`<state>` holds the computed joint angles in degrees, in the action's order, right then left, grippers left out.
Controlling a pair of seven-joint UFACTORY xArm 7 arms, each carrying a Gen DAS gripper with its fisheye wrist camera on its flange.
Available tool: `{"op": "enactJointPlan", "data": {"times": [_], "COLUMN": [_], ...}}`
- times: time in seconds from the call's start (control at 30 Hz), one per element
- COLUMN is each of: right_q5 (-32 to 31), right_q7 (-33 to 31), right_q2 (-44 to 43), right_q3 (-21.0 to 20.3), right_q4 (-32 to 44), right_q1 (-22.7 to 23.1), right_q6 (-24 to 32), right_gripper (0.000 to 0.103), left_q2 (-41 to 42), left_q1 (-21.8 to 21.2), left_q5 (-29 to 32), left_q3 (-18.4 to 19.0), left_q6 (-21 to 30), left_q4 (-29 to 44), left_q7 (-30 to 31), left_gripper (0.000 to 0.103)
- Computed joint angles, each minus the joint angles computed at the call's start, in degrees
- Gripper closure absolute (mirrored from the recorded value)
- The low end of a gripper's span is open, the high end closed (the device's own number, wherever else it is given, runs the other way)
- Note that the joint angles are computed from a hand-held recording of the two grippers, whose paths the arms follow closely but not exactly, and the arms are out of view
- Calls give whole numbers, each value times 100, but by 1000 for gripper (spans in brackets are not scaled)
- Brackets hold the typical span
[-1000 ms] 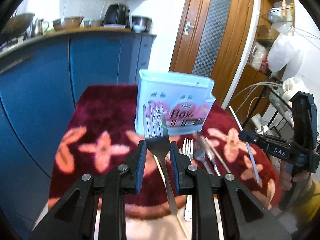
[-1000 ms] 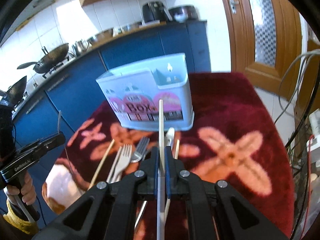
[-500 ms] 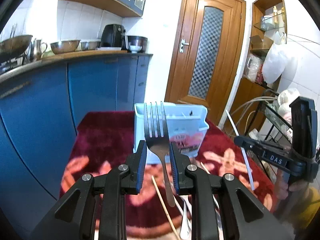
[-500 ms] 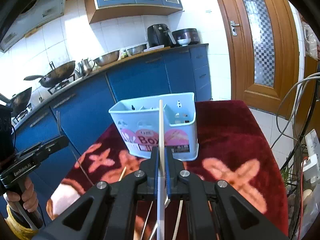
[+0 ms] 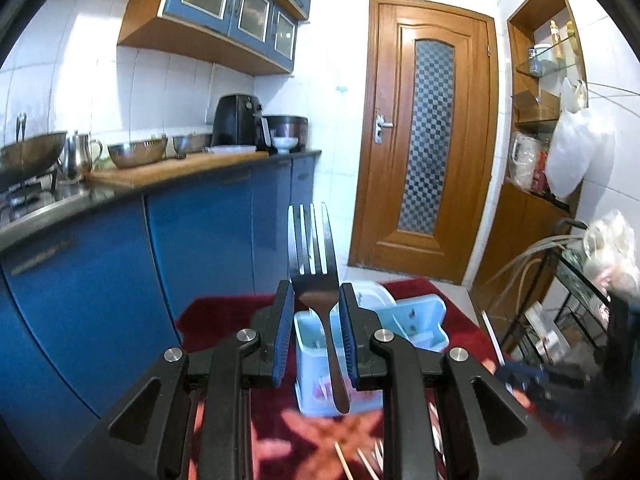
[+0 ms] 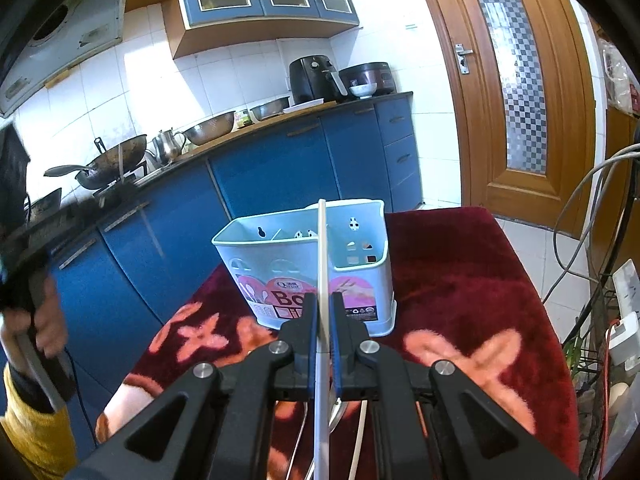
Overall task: Organize utensils
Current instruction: 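Carry the fork with left tool over the box while right tool carries the chopstick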
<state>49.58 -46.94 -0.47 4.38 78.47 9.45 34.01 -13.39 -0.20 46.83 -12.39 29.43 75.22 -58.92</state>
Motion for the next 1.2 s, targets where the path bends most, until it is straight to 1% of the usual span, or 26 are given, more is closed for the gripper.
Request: {"op": "enactJointPlan", "data": {"times": [0.1, 0.17, 0.3, 0.43, 0.63, 0.83, 1.0, 1.2], "right_q5": [31, 45, 93, 113, 126, -63, -428, -874], "right_q7": [5, 22, 41, 90, 211, 556, 595, 584], "right_q2": [64, 130, 269, 450, 826, 1464, 2044, 2737], "right_q3": [-1, 9, 51, 115, 252, 487, 791, 1211], "right_q4": [65, 131, 279, 492, 992, 1841, 2512, 3202], "right_q1": [-13, -32, -82, -130, -236, -317, -266, -237], "right_q6": [7, 19, 36, 12, -74, -309, -1089, -1808], "right_gripper": [96, 96, 96, 96, 96, 96, 96, 96], "left_q2": [351, 616, 1117, 1536, 1895, 2099, 2179, 2265], "left_q1": [47, -44, -279, -521, -855, -1003, -1055, -1066], "left_q5": [241, 371, 618, 626, 458, 364, 289, 268], "left_q3": [-22, 44, 272, 570, 977, 1198, 1296, 1380], "left_q6": [176, 367, 583, 596, 532, 422, 332, 219], "left_q4": [499, 848, 1414, 1818, 1955, 1852, 1744, 1716], "left_q7": [-51, -46, -56, 3, 117, 132, 88, 71], "left_gripper": [81, 81, 80, 80, 80, 80, 80, 80]}}
